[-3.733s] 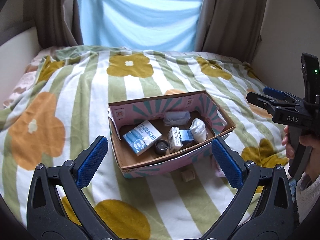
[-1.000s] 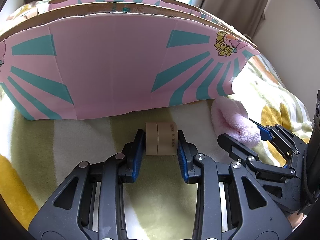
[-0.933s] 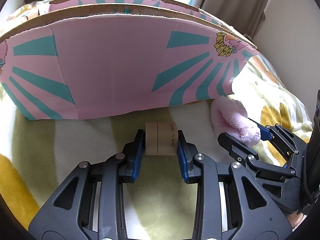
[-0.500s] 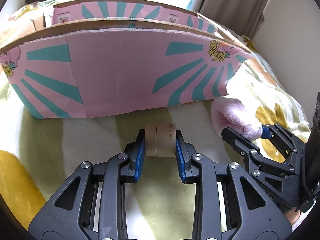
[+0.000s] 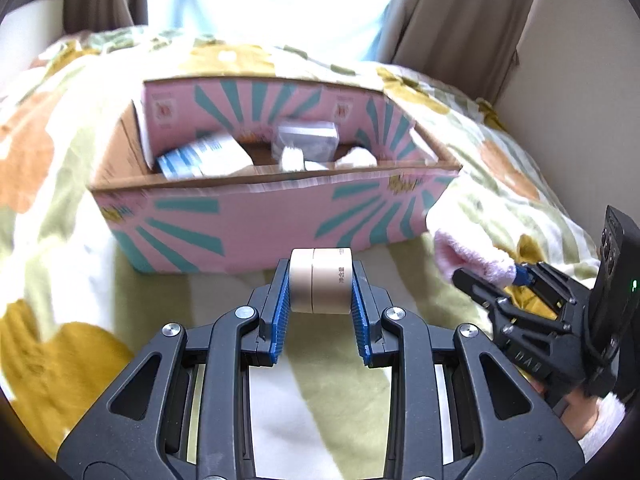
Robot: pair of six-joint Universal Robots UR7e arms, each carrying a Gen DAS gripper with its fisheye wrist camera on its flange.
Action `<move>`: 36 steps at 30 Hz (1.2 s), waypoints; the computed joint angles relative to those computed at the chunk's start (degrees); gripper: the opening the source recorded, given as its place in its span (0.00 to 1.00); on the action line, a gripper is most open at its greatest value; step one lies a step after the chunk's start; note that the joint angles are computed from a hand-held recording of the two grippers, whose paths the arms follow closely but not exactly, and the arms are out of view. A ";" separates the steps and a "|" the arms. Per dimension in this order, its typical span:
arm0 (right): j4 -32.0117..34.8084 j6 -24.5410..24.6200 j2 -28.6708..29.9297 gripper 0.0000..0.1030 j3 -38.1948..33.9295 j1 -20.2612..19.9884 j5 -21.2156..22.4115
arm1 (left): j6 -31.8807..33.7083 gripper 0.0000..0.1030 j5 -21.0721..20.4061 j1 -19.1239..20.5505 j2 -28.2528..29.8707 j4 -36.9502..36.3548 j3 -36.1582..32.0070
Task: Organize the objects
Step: 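Carry the tape roll and pink sock over the pink box and lower them inside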
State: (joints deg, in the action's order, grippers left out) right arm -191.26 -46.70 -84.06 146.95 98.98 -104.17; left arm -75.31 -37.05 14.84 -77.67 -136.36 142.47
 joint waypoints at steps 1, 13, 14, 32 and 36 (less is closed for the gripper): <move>1.80 0.60 -1.02 0.40 -0.78 0.81 -0.42 | -0.24 0.24 0.37 -0.33 -0.97 1.81 -0.55; 17.57 7.37 -1.26 0.40 -15.12 11.41 -4.95 | 2.47 0.24 5.43 -0.81 -11.43 20.15 -8.53; 18.69 7.54 -0.61 0.40 -16.52 12.15 -5.03 | 3.51 0.24 6.14 -0.34 -11.61 21.35 -9.53; 31.72 16.16 17.47 0.40 -33.68 15.14 -8.04 | 23.05 0.24 2.81 15.96 -7.52 6.16 -14.01; 32.78 17.64 19.76 0.40 -34.69 14.01 -8.05 | 25.03 0.24 0.38 19.64 -6.32 2.41 -13.54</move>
